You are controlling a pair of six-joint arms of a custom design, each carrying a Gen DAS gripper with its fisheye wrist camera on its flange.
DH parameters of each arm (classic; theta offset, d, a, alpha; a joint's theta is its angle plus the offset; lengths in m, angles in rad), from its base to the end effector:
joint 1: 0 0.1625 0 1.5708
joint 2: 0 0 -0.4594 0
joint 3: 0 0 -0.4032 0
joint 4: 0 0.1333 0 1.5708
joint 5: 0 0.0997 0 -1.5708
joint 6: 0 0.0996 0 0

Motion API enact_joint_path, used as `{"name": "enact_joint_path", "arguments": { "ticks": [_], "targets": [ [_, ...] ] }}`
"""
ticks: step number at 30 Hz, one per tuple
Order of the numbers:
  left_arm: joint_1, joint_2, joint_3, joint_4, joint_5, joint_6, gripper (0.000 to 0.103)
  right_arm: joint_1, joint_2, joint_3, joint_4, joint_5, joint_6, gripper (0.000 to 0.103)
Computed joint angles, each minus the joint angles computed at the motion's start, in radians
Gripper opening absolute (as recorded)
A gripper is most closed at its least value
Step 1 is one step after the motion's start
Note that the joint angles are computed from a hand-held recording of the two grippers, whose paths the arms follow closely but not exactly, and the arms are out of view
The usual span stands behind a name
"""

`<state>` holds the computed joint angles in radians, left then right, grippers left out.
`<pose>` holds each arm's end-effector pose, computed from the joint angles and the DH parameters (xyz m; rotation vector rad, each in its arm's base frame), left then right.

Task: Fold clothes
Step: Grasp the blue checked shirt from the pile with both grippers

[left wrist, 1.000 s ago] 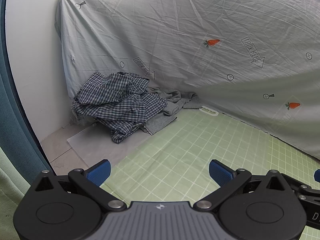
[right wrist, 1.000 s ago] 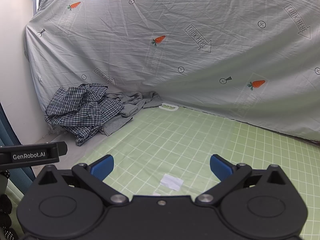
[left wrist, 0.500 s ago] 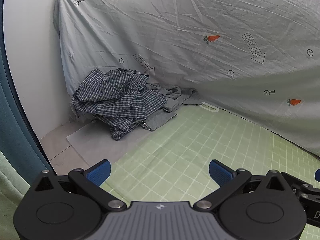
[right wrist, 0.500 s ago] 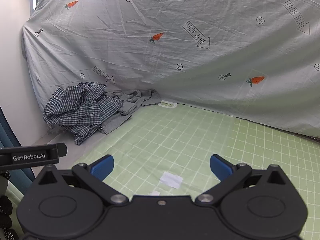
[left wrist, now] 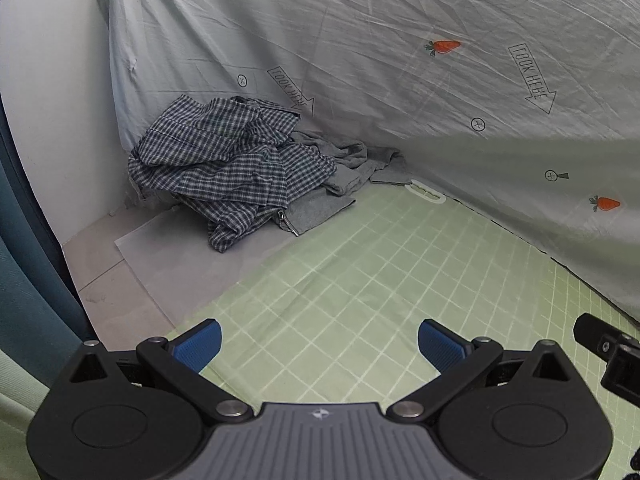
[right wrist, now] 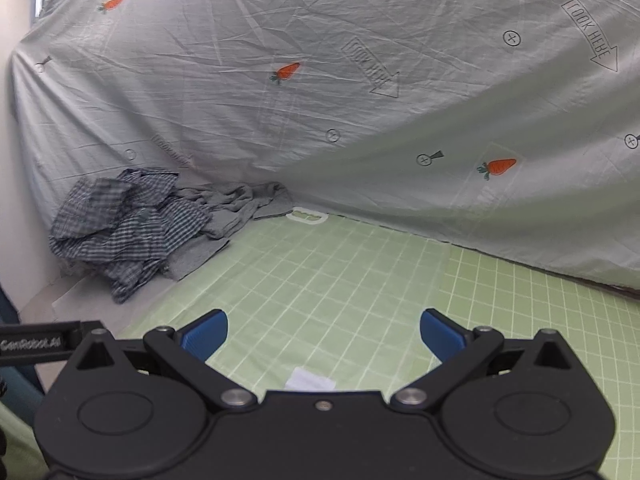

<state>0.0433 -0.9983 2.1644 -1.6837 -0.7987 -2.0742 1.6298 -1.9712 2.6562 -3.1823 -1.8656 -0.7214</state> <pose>-0.3858 -0.2197 0.0561 -0.0868 2.1005 -1.0809 0.1201 -0.2626 0.3529 0.7443 -2.2751 1.0123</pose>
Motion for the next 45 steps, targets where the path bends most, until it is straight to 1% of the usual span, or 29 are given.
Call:
{"name": "enact_joint_path", "arguments": {
  "ticks": [4, 7, 9, 13, 18, 20, 21, 23, 25, 26, 27, 28, 29, 31, 32, 33, 34, 35, 36, 37, 38, 39, 40, 42, 43, 44, 45],
  "targets": [
    [0.073, -0.003, 0.0, 0.003, 0.048, -0.05, 0.103, -0.003, 0.153, -0.056, -0.105, 0.003, -0.031, 0.103],
    [0.142, -0.02, -0.002, 0.054, 0.088, -0.119, 0.103, 0.012, 0.279, -0.115, -0.148, -0.011, -0.033, 0.103],
    [0.199, -0.036, -0.006, 0.104, 0.116, -0.172, 0.103, 0.022, 0.363, -0.161, -0.159, -0.017, -0.024, 0.103],
    [0.34, -0.069, -0.017, 0.189, 0.162, -0.249, 0.103, 0.043, 0.58, -0.275, -0.205, -0.036, -0.028, 0.103],
    [0.52, -0.137, -0.024, 0.264, 0.22, -0.342, 0.103, 0.065, 0.818, -0.443, -0.145, -0.035, -0.002, 0.103],
    [0.573, -0.152, -0.044, 0.371, 0.251, -0.433, 0.103, 0.076, 0.907, -0.505, -0.108, -0.025, 0.011, 0.102],
    [0.596, -0.159, -0.054, 0.419, 0.267, -0.472, 0.103, 0.083, 0.952, -0.533, -0.097, -0.018, 0.014, 0.1],
    [0.637, -0.178, -0.059, 0.46, 0.297, -0.502, 0.103, 0.099, 1.04, -0.582, -0.078, -0.004, 0.018, 0.091],
    [0.678, -0.195, -0.067, 0.502, 0.328, -0.533, 0.102, 0.109, 1.111, -0.626, -0.064, 0.014, 0.013, 0.086],
    [0.696, -0.205, -0.066, 0.503, 0.344, -0.534, 0.102, 0.113, 1.142, -0.647, -0.053, 0.029, 0.003, 0.085],
    [0.71, -0.217, -0.054, 0.466, 0.36, -0.507, 0.102, 0.116, 1.173, -0.67, -0.04, 0.045, -0.009, 0.084],
    [0.723, -0.228, -0.042, 0.424, 0.375, -0.478, 0.101, 0.119, 1.198, -0.692, -0.019, 0.06, -0.016, 0.081],
    [0.735, -0.237, -0.03, 0.383, 0.39, -0.45, 0.099, 0.123, 1.222, -0.716, 0.003, 0.076, -0.023, 0.075],
    [0.747, -0.244, -0.011, 0.312, 0.419, -0.402, 0.089, 0.128, 1.256, -0.75, 0.038, 0.109, -0.004, 0.069],
    [0.747, -0.244, -0.005, 0.286, 0.433, -0.38, 0.085, 0.129, 1.266, -0.771, 0.071, 0.123, 0.033, 0.067],
    [0.748, -0.244, 0.002, 0.258, 0.446, -0.356, 0.074, 0.13, 1.276, -0.793, 0.105, 0.138, 0.071, 0.068],
    [0.747, -0.243, 0.006, 0.233, 0.458, -0.33, 0.063, 0.13, 1.287, -0.815, 0.138, 0.154, 0.109, 0.063],
    [0.743, -0.238, 0.003, 0.224, 0.466, -0.305, 0.057, 0.127, 1.288, -0.825, 0.162, 0.185, 0.132, 0.053],
    [0.739, -0.233, -0.002, 0.222, 0.471, -0.283, 0.049, 0.125, 1.289, -0.829, 0.174, 0.21, 0.134, 0.046],
    [0.734, -0.229, -0.006, 0.218, 0.476, -0.26, 0.036, 0.126, 1.287, -0.83, 0.182, 0.223, 0.12, 0.025],
    [0.729, -0.228, -0.005, 0.196, 0.481, -0.227, 0.028, 0.125, 1.284, -0.827, 0.19, 0.238, 0.099, 0.002],
    [0.723, -0.232, 0.006, 0.138, 0.489, -0.172, 0.014, 0.128, 1.278, -0.81, 0.162, 0.234, 0.086, 0.002],
    [0.715, -0.231, 0.006, 0.12, 0.494, -0.15, 0.012, 0.128, 1.267, -0.788, 0.128, 0.235, 0.075, 0.001],
    [0.693, -0.226, -0.009, 0.172, 0.495, -0.172, 0.009, 0.123, 1.243, -0.738, 0.057, 0.231, 0.057, 0.001],
    [0.679, -0.226, -0.01, 0.18, 0.494, -0.175, 0.007, 0.112, 1.22, -0.711, 0.043, 0.246, 0.064, 0.001],
    [0.663, -0.228, -0.006, 0.173, 0.493, -0.169, 0.007, 0.1, 1.196, -0.685, 0.032, 0.262, 0.07, 0.001],
    [0.643, -0.232, 0.007, 0.136, 0.491, -0.147, 0.007, 0.09, 1.169, -0.646, 0.003, 0.268, 0.062, 0.001]
  ]
}}
